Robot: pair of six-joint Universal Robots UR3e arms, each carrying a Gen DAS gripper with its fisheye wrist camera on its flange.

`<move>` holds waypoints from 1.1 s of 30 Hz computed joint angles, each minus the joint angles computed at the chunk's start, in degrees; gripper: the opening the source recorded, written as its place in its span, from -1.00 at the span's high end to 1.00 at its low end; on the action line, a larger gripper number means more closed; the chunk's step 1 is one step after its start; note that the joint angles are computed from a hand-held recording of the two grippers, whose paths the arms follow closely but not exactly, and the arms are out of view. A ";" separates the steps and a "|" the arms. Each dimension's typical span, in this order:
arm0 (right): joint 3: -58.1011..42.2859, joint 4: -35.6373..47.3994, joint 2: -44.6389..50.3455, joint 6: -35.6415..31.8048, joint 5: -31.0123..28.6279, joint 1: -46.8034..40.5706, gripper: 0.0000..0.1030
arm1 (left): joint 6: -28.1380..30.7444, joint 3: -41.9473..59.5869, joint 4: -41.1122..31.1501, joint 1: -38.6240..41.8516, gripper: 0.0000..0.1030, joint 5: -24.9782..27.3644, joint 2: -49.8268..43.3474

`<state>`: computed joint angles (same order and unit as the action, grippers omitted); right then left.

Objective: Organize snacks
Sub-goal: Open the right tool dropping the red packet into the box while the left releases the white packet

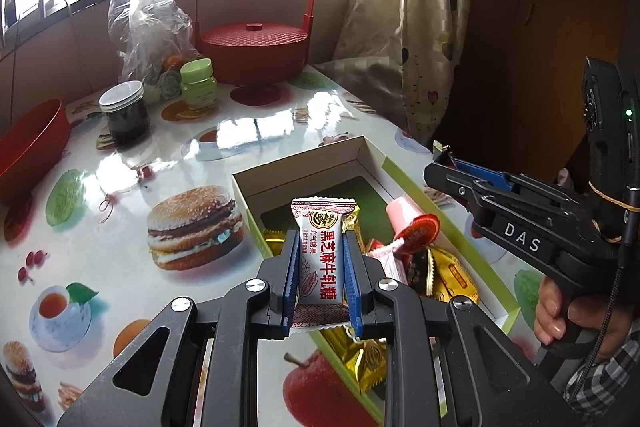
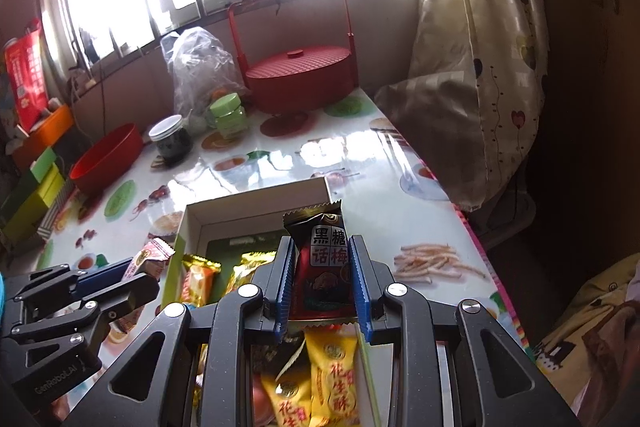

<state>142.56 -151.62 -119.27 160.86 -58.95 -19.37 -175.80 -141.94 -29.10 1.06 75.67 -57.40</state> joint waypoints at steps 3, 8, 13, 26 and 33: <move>-1.77 -2.63 5.04 -0.03 0.10 1.28 0.51 | -0.48 0.85 2.70 -0.57 0.58 0.50 -3.89; -4.47 -6.01 12.52 -0.03 0.05 3.61 0.50 | -1.54 1.95 6.63 -1.51 0.58 1.64 -9.71; -7.44 -7.90 18.62 0.39 -1.39 6.66 0.50 | -2.27 2.76 9.44 -2.17 0.58 1.82 -14.74; -12.87 -6.05 25.05 0.50 -6.51 10.99 0.50 | -2.60 5.02 11.41 -3.37 0.58 3.06 -20.73; -13.86 -6.10 26.28 0.25 -7.98 12.00 0.49 | -2.54 5.55 11.17 -3.44 0.58 3.10 -21.34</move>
<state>128.69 -157.72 -92.99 161.11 -66.92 -7.37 -178.34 -136.39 -17.93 -2.38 78.77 -78.74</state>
